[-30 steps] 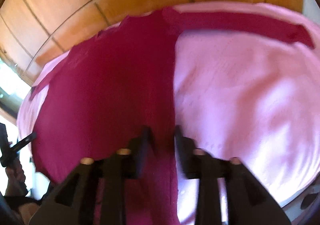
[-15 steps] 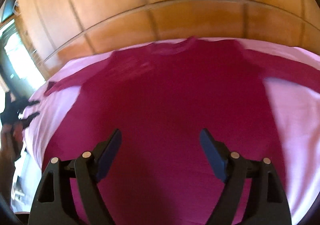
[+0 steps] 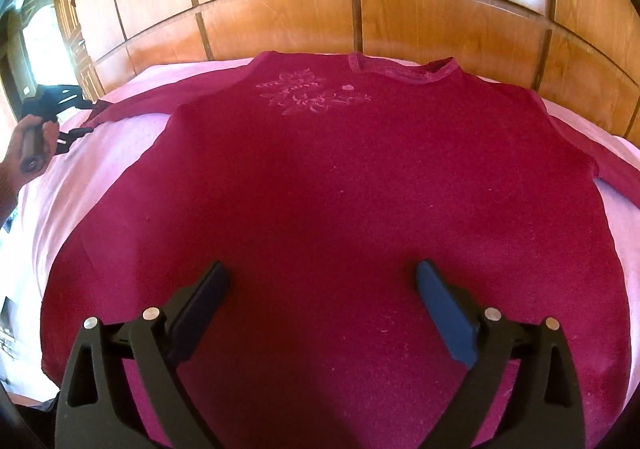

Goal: Fold small clothes

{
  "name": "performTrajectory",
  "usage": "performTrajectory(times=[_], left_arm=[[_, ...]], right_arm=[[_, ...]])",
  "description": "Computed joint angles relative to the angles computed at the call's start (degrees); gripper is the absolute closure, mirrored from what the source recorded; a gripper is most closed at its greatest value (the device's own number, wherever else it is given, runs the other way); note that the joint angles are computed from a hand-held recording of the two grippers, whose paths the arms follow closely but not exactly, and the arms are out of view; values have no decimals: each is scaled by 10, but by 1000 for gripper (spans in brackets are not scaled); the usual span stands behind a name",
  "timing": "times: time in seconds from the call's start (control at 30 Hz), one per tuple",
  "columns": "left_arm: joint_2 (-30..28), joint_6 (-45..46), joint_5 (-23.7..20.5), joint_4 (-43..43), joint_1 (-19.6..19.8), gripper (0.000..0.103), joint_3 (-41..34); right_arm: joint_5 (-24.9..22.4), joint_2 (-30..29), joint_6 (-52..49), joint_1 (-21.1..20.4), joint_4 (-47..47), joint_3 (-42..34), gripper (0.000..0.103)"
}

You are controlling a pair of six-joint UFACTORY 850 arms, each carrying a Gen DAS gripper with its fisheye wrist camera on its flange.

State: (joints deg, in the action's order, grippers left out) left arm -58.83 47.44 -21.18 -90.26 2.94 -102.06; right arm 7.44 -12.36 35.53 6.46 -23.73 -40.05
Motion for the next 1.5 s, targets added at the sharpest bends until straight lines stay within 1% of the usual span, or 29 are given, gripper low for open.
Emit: performTrajectory(times=[0.03, 0.1, 0.17, 0.2, 0.23, 0.3, 0.37, 0.4, 0.43, 0.47, 0.5, 0.53, 0.57, 0.63, 0.67, 0.7, 0.73, 0.77, 0.83, 0.87, 0.97, 1.03, 1.07, 1.17, 1.2, 1.27, 1.33, 1.43, 1.5], left_arm=[[-5, -10, 10, 23, -3, 96, -9], [12, 34, 33, -4, -7, 96, 16], [41, 141, 41, -81, -7, 96, 57], [51, 167, 57, -84, -8, 96, 70], [50, 168, 86, -63, -14, 96, 68], [34, 120, 97, 16, -15, 94, 57], [29, 140, 115, 13, -20, 90, 53], [38, 187, 143, -24, -28, 82, 62], [46, 246, 168, -84, -36, 79, 71], [54, 306, 184, -143, -43, 75, 76], [66, 366, 187, -203, -48, 72, 87], [78, 426, 181, -263, -54, 69, 99], [91, 486, 171, -319, -60, 63, 114], [122, 606, 142, -419, -81, 60, 148], [130, 666, 124, -469, -92, 56, 159], [146, 716, 87, -507, -107, 46, 186], [154, 743, 62, -526, -118, 43, 205], [165, 745, 33, -521, -135, 38, 228], [167, 683, 8, -439, -161, 37, 241], [167, 668, 1, -406, -174, 37, 246], [159, 687, 5, -371, -224, 37, 250], [148, 663, 3, -328, -238, 37, 245], [142, 674, 16, -327, -248, 37, 243], [119, 695, 40, -333, -258, 30, 225], [115, 711, 35, -348, -259, 28, 226], [120, 693, 15, -332, -256, 22, 234], [119, 686, 8, -322, -253, 20, 234], [117, 686, 14, -314, -257, 15, 230], [116, 697, 21, -321, -260, 13, 228]], right_arm=[[0, 0, -10, 0, 9, 0, 7], [1, 5, 3, -2, -5, 4, 7], [3, 3, 20, -4, -23, 4, 7], [5, 3, 18, -5, -21, 4, 7], [7, 2, 12, -5, -15, 4, 6], [9, 0, 9, -5, -14, 4, 5], [7, -2, 16, -5, -22, 2, 4], [7, -3, 20, -5, -28, 1, 4], [9, -2, 22, -6, -29, 2, 4], [11, -2, 21, -6, -26, 3, 4], [12, -1, 14, -6, -19, 4, 4], [12, -1, 6, -6, -11, 5, 4], [13, -1, 1, -6, -7, 5, 4], [15, 0, 20, -7, -27, 6, 4], [16, 0, 27, -8, -34, 7, 3], [17, 1, 29, -8, -36, 7, 3], [17, 2, 29, -9, -35, 8, 4], [18, 3, 28, -9, -34, 9, 4], [20, 6, 50, -11, -56, 11, 4], [23, 9, 77, -14, -82, 13, 4], [36, 24, 206, -32, -200, 21, 4], [49, 43, 251, -58, -229, 34, 5], [52, 50, 265, -69, -237, 39, 5], [80, 73, 354, -136, -291, 56, 7], [90, 79, 382, -170, -302, 61, 11], [111, 78, 437, -232, -329, 63, 20], [119, 63, 484, -301, -342, 54, 32], [121, 24, 510, -382, -326, 24, 46], [127, -12, 548, -425, -336, -4, 49]])
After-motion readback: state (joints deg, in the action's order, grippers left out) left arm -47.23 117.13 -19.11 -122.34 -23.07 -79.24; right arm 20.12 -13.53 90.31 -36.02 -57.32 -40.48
